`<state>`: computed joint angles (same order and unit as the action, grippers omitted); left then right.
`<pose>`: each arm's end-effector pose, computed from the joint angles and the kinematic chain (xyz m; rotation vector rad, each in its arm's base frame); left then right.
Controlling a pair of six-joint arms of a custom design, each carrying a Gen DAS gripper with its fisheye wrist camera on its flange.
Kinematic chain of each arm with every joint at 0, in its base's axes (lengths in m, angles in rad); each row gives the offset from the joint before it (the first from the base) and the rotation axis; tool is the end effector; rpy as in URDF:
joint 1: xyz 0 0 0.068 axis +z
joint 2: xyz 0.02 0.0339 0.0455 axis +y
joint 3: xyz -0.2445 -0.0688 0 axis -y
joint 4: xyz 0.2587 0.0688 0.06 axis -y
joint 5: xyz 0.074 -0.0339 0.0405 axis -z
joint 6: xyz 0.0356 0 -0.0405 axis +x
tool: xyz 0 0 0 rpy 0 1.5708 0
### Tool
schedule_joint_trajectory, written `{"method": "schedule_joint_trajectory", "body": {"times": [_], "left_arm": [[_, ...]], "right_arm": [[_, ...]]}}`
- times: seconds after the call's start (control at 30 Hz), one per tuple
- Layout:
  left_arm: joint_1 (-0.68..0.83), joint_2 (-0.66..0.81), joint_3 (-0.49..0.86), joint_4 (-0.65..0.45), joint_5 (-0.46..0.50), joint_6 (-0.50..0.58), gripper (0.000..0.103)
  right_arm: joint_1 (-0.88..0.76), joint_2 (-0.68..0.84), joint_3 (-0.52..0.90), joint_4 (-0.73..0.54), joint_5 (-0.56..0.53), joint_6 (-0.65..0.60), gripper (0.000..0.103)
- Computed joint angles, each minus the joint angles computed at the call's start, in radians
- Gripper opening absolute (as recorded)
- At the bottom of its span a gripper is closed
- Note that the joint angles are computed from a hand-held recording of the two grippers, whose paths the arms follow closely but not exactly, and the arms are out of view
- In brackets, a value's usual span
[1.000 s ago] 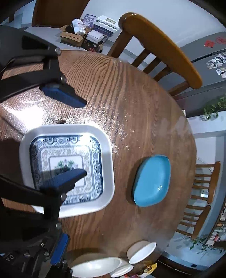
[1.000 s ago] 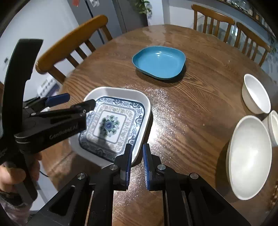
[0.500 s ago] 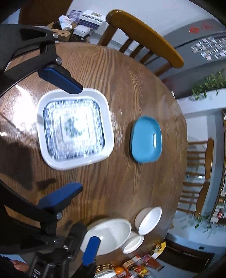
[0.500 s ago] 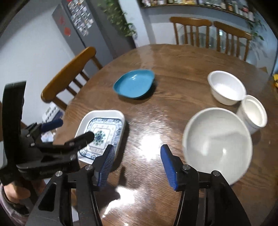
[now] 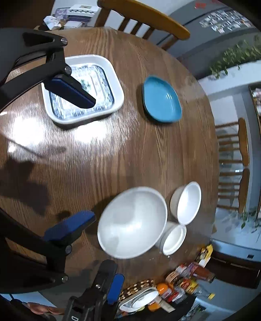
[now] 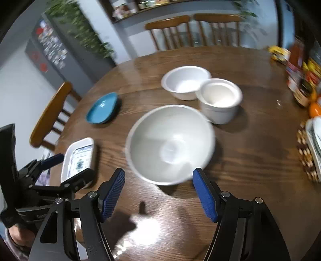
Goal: Organize plates and bowls
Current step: 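Reach the left gripper to the teal dish rim and grasp it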
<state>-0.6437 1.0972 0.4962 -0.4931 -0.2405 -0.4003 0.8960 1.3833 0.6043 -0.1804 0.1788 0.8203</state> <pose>0.1695 -0.1166 0.1378 0.2409 2.6014 -0.0428 0.1694 0.2016 0.1254 -0.0246 2.5732 0.4635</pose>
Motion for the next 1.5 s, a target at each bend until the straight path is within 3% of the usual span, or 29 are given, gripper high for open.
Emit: {"method": "schedule_joint_trajectory", "body": {"times": [0.23, 0.43, 0.7, 0.93, 1.13, 1.33, 1.5], "left_arm": [[-0.077, 0.132, 0.071, 0.058, -0.006, -0.034, 0.102], [-0.087, 0.254, 0.122, 0.099, 0.01, -0.054, 0.102], [0.026, 0.208, 0.116, 0.115, 0.004, -0.02, 0.102], [0.311, 0.25, 0.168, 0.171, -0.028, 0.075, 0.102], [0.532, 0.463, 0.29, 0.23, 0.0, 0.17, 0.1], [0.601, 0.649, 0.407, 0.243, 0.039, 0.231, 0.095], [0.624, 0.74, 0.458, 0.255, 0.064, 0.278, 0.08]], "right_arm": [[-0.036, -0.122, -0.1, -0.027, 0.017, 0.032, 0.071], [-0.095, -0.133, -0.137, -0.011, -0.02, 0.027, 0.071], [-0.126, -0.059, -0.05, 0.026, -0.053, -0.047, 0.071], [-0.073, 0.269, 0.311, 0.047, -0.058, -0.176, 0.071], [-0.068, 0.615, 0.711, -0.048, -0.112, -0.219, 0.071], [-0.068, 0.903, 1.085, -0.204, -0.124, -0.244, 0.071], [-0.08, 1.121, 1.369, -0.332, -0.152, -0.221, 0.071]]}}
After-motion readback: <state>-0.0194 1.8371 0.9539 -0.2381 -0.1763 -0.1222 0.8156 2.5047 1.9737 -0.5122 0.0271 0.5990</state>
